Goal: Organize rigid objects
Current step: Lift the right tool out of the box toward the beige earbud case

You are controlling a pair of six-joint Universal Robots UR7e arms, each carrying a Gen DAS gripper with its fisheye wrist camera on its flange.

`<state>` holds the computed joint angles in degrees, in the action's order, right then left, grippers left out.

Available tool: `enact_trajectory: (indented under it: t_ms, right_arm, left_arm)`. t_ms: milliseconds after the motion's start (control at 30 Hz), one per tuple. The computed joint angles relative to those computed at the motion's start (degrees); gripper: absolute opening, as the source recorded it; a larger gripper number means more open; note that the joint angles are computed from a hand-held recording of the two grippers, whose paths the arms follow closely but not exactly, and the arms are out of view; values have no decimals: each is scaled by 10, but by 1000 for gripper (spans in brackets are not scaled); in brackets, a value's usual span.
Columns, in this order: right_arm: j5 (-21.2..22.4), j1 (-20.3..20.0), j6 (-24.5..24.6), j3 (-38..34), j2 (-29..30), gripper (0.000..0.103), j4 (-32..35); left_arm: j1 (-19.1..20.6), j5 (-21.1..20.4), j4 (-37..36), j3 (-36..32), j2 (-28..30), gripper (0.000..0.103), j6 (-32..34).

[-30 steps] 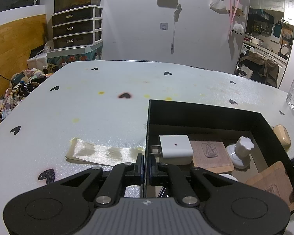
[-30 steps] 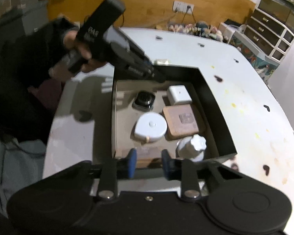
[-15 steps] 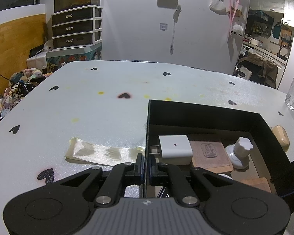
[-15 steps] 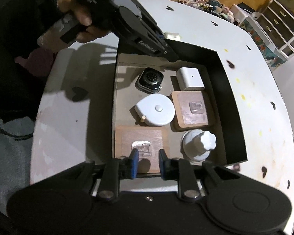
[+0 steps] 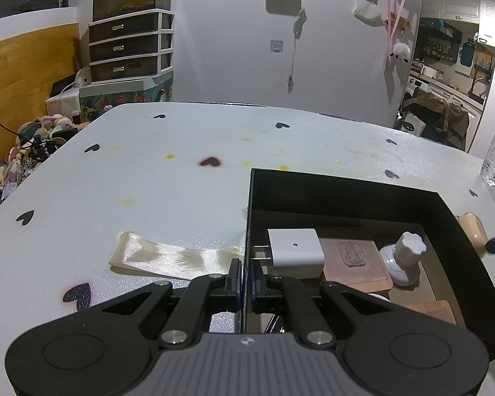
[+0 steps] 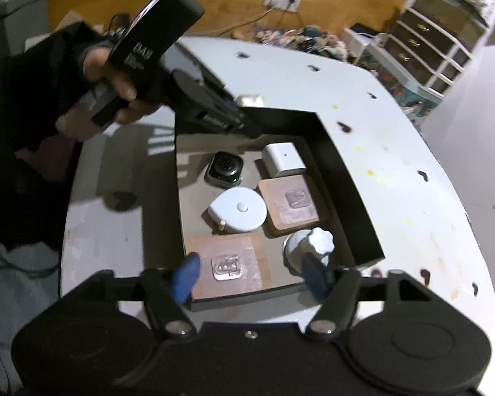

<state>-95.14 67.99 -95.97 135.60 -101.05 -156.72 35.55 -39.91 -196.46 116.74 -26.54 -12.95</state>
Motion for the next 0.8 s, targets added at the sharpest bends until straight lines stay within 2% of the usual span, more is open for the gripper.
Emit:
enact_trajectory:
  t_ms: [133, 533, 800]
  right_arm:
    - [41, -27, 12, 14, -26, 78, -4]
    - [212, -143, 78, 76, -102, 96, -52]
    - [334, -239, 154, 116, -117, 103, -120]
  left_arm:
    - [0, 0, -2, 1, 0, 5, 0]
    - [-1, 5, -3, 0, 0, 5, -3]
    - [-1, 6, -6, 1, 1, 5, -2]
